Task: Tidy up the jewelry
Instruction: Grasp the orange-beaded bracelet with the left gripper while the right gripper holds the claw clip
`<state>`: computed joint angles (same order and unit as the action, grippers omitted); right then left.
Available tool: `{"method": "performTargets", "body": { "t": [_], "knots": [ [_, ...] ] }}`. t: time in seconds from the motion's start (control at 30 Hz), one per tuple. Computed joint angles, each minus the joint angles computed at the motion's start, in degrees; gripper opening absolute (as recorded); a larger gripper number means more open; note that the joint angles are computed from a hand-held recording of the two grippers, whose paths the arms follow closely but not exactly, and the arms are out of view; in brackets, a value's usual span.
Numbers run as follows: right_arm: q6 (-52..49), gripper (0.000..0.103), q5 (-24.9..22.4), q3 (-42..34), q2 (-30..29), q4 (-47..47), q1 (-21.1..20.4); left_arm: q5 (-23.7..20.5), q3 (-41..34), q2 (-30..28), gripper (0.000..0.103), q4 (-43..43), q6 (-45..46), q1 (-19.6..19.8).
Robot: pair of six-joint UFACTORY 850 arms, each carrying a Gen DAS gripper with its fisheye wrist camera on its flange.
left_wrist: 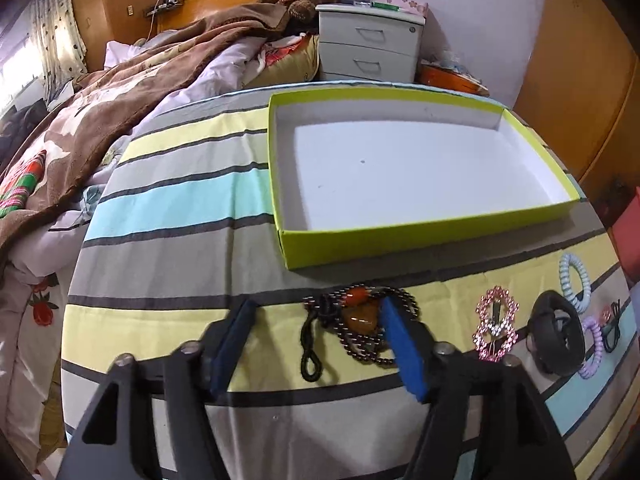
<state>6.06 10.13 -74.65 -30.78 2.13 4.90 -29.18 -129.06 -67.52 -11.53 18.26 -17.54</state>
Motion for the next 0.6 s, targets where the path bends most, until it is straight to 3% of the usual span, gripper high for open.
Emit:
{"method": "performTargets", "body": {
  "t": [0.03, 0.2, 0.6],
  "knots": [
    [-0.31, 0.014, 0.04, 0.04, -0.01, 0.3, 0.02, 0.78, 0.79, 0.49, 0.04, 0.89, -0.72, -0.1],
    [-1.15, 0.013, 0.04, 0.07, 0.03, 1.15, 0.01, 1.26, 2.02, 1.41, 0.018, -1.38, 0.92, 0.27],
    [-11.7, 0.013, 0.72, 0.35, 1.21, 10.8, 0.37, 5.68, 9.52, 7.33, 0.016, -9.22, 7.09, 1.26]
  ]
}}
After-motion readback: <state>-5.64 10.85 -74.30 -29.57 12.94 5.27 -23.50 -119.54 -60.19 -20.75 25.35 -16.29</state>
